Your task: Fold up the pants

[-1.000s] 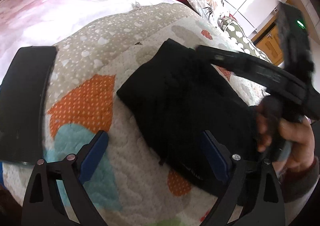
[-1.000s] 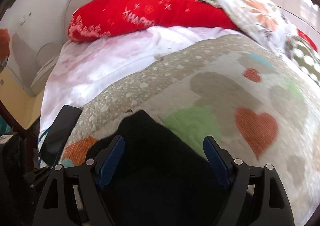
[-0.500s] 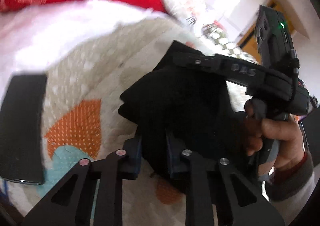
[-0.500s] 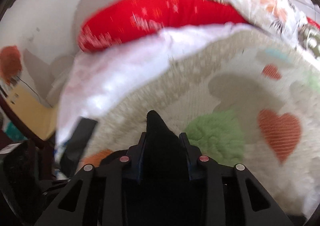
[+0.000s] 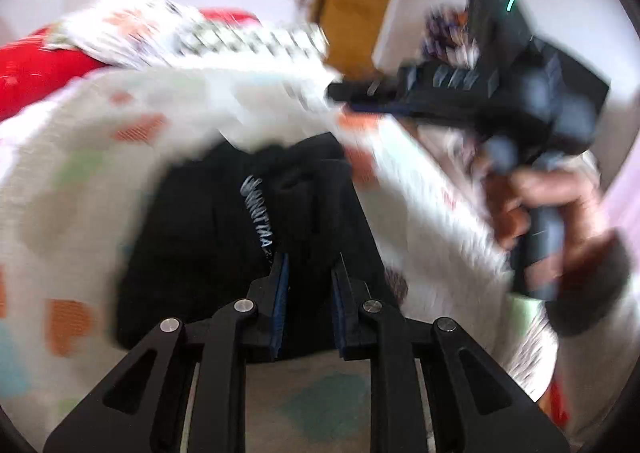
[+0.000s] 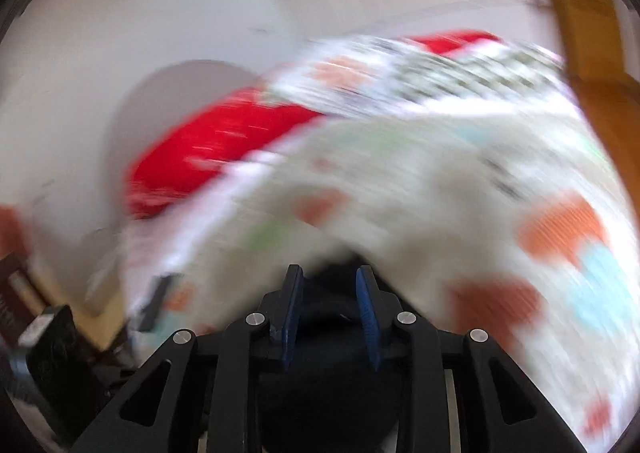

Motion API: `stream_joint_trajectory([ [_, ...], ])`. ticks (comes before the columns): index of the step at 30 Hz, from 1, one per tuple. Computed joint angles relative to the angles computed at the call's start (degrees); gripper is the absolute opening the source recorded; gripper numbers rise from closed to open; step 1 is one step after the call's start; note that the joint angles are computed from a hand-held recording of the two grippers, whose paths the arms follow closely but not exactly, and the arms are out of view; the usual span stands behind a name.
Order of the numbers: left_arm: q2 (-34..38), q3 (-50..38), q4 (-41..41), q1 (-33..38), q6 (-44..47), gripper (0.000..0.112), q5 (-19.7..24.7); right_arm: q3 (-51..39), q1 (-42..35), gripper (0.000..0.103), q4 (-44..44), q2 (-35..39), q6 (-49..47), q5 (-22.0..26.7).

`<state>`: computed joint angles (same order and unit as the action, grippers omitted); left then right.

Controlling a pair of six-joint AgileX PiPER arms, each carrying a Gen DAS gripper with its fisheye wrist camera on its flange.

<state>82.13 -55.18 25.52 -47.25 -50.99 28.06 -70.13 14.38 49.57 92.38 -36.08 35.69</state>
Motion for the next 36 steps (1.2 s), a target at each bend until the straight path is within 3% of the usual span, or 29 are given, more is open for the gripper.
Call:
stream_joint_trajectory([
  [1,3.13,-1.65,-0.55,-1.06,0.69,0.016,1.43,4.09,-1.91,0.039,-0.82,-2.17,1.75,-0.93],
  [2,4.02,-2.13,1.19,-2.07,-0.78,0.016,2.33,5.93,-3.45,0.056,0.64,-3.09,1.21,-0.31],
  [3,3.34,-2.02,3.53,-3.29,-2.14,0.018,3.3,8.9,-5.04,0.065,4.4,-4.15,-1.46,0.2],
  [4,1.88,-1.55,3.57,-3.53,-1.33,0.032,3.75,11.6,-6.24,0.075,7.69,-5.3,-3.85,0.92],
  [7,-5.29,0.75,-6.06,-1.46,7.55,0.07,2.75,16.38,-6.63,0.078,13.04,-7.68,-9.09,0.87],
  [10,-10.81,2.9,-0.99,-1.41,3.74,0.073,5.26,17.14,-5.71,0.08,17.24,-6.12,-11.06,2.36],
  [15,-10.46,6.2,5.74,4.21,-2.43,0.077,6.16,15.9,-1.24,0.08,17.23,-2.14,-7.16,-1.19],
  [16,-9.24,6.54,4.57,6.16,-1.79,0.077,4.65,15.74,-0.53,0.079,19.04,-1.45,-8.94,-1.89],
  [18,-7.55,7.25,1.79,8.47,-0.14,0.077,3.07,14.76,1.41,0.051,18.57,-0.84,-9.85,-4.14],
  [19,-6.42,6.91,1.34,8.79,-0.05,0.077,2.68,13.21,2.75,0.016,15.43,-0.33,-8.17,-5.29],
  [20,-5.46,6.25,2.25,8.58,-1.26,0.077,2.86,12.4,3.24,0.007,14.24,-0.34,-7.78,-5.69],
  [22,-7.13,6.76,3.56,6.69,-3.1,0.077,3.59,11.53,2.83,0.003,12.76,-1.82,-7.21,-5.12],
  [25,-8.29,7.47,2.39,6.61,-2.2,0.078,0.64,13.04,2.1,0.003,8.17,-6.28,-5.62,-7.38],
  [27,-6.71,7.57,4.4,6.04,-3.55,0.081,0.17,13.12,2.06,0.003,1.44,-5.2,0.11,-8.49],
  [30,-3.4,5.78,8.36,4.97,-5.31,0.081,3.43,12.35,3.17,0.015,-4.9,-1.51,6.73,-8.64],
  [33,-7.46,6.75,0.25,8.02,3.48,0.081,2.4,16.12,1.14,0.026,2.36,-6.03,2.39,-7.51],
  [35,-9.62,7.29,1.44,8.88,2.75,0.081,3.24,18.39,0.71,0.053,3.06,-10.7,1.71,-6.3],
  [36,-10.32,7.47,3.49,9.05,0.83,0.081,3.96,19.03,0.98,0.057,3.12,-11.83,1.55,-6.12],
])
